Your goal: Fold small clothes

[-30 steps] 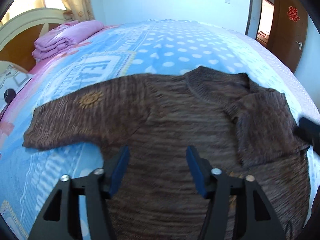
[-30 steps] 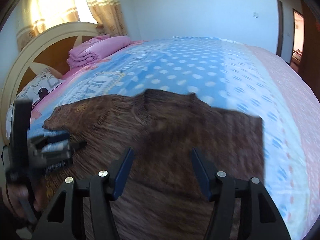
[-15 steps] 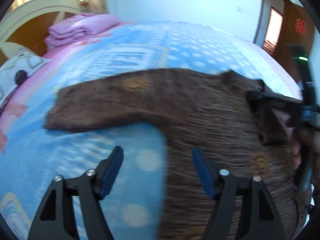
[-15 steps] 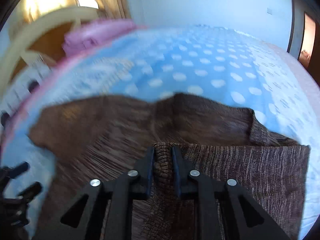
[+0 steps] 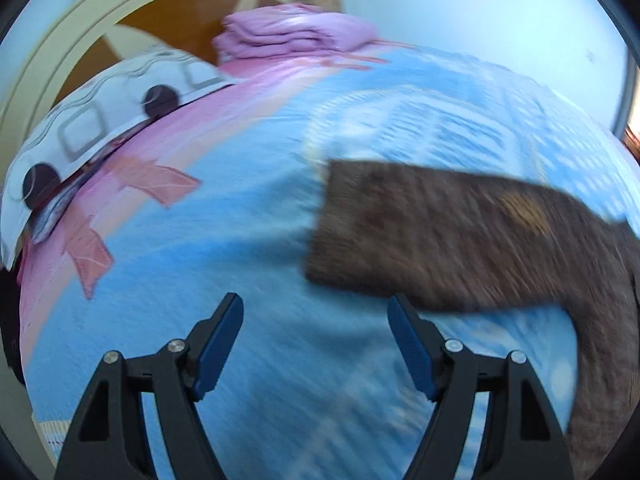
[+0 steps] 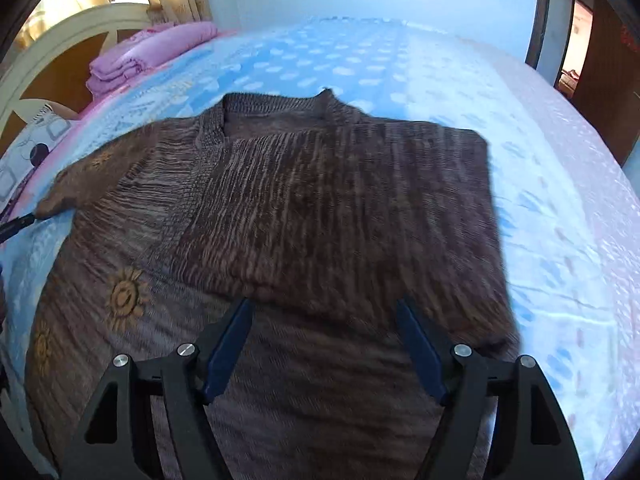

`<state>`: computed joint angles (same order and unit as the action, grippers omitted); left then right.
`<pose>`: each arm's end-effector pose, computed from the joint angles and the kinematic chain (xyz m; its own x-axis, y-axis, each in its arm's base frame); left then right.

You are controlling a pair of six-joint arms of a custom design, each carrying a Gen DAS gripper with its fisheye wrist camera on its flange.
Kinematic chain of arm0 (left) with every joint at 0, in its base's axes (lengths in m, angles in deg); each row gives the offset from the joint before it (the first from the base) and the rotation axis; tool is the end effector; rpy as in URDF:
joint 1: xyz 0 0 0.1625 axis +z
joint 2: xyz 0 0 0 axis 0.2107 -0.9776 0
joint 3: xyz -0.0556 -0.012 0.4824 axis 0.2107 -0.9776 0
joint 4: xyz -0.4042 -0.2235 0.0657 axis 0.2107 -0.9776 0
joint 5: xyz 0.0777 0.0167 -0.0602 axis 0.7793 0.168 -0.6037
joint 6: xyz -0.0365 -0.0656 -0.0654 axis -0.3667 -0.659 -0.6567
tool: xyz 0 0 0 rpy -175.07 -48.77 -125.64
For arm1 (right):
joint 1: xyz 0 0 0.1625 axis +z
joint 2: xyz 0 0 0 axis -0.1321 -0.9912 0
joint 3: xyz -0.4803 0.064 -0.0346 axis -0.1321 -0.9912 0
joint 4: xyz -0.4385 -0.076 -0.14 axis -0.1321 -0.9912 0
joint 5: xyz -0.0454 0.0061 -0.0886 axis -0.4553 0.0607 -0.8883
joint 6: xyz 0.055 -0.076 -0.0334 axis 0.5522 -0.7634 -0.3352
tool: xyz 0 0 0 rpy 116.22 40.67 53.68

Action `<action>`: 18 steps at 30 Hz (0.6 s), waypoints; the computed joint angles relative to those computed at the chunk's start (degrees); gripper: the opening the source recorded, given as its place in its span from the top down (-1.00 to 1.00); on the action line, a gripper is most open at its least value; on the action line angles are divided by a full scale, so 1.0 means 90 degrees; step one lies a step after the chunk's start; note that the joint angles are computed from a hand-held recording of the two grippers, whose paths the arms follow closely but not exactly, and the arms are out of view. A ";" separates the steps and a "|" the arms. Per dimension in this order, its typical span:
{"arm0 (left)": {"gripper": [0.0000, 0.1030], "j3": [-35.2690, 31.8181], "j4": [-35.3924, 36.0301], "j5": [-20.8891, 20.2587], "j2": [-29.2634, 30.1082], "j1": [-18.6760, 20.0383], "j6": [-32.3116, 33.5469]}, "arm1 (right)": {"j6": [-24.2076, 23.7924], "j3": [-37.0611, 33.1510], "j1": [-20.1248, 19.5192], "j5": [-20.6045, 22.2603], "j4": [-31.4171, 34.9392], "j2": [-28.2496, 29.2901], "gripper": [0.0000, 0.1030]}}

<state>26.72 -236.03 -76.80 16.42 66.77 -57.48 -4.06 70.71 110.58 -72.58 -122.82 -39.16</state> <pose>0.0971 -0.6816 0.4079 -0.4942 -0.6305 -0.5985 0.1234 0.6306 -0.7662 0.2653 -0.7755 0.0718 -0.6996 -0.3766 0.6072 -0.6017 0.7688 -0.2164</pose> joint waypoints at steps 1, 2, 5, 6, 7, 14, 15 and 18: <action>-0.51 -0.0093 -0.0104 0.0058 0.0037 0.0034 0.0063 | -0.0096 0.0165 -0.0039 0.0186 -0.0410 -0.0104 -0.45; -0.51 -0.0188 -0.0193 0.0159 0.0093 0.0054 0.0130 | -0.0241 0.0274 -0.0082 0.0319 -0.0815 -0.0158 -0.45; -0.51 -0.0532 -0.0828 0.0335 0.0389 0.0120 0.0832 | -0.0008 -0.0041 -0.0267 0.0002 -0.0430 -0.0104 -0.38; -0.51 -0.0653 -0.0864 0.0432 0.0486 0.0145 0.0884 | 0.0196 -0.0158 -0.0403 -0.0178 -0.0165 -0.0060 -0.24; -0.51 -0.0755 -0.0633 0.0492 0.0535 0.0184 0.0702 | 0.0196 -0.0121 -0.0456 -0.0091 -0.0168 -0.0131 -0.19; -0.55 -0.0875 0.0745 0.0391 0.0443 0.0368 -0.0411 | 0.0050 0.0463 -0.0613 -0.0078 -0.0740 -0.0582 -0.15; -0.55 -0.0898 0.0779 0.0403 0.0451 0.0368 -0.0383 | 0.0155 0.0559 -0.0652 0.0263 -0.0898 -0.0680 -0.15; -0.55 -0.0968 0.0765 0.0447 0.0504 0.0371 -0.0274 | 0.0118 0.0431 -0.0590 0.0615 -0.1247 -0.0681 -0.15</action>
<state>18.01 -229.14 -72.78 20.96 70.11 -59.95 -3.00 74.59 105.27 -67.04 -134.05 -45.30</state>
